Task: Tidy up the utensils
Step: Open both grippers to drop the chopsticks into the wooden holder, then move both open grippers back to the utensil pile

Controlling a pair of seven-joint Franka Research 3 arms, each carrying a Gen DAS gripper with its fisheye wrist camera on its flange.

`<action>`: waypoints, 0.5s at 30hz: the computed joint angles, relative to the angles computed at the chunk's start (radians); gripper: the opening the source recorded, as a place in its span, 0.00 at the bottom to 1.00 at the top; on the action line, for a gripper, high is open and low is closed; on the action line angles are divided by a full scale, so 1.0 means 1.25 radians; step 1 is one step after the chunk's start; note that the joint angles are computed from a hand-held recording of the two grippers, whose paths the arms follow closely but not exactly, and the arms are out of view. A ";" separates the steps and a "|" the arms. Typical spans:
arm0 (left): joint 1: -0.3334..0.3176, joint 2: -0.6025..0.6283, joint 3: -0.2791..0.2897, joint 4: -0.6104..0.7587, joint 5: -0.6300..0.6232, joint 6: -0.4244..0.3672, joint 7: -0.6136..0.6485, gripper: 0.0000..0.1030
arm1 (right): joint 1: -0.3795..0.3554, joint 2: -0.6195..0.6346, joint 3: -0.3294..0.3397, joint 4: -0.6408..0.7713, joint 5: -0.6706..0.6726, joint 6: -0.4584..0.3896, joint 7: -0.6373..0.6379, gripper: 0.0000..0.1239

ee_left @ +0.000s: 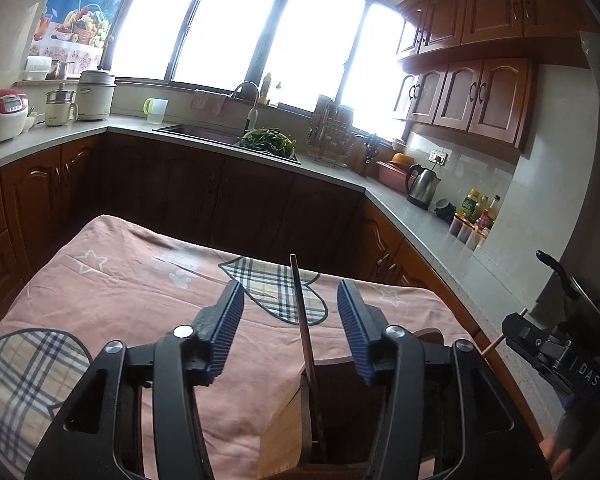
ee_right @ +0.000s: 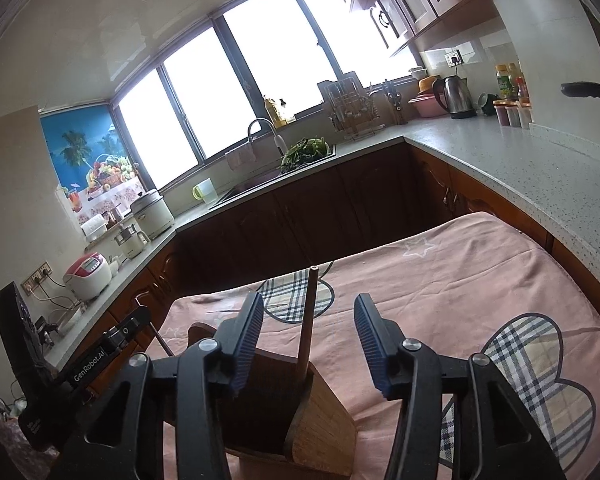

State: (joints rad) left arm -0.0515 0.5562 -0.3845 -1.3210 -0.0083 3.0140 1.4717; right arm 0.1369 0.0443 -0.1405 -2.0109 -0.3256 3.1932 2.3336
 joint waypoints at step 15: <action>0.132 -0.225 -0.078 -0.264 -0.185 -0.044 0.158 0.92 | 0.046 -0.153 -0.019 -0.159 0.097 0.029 -0.045 0.74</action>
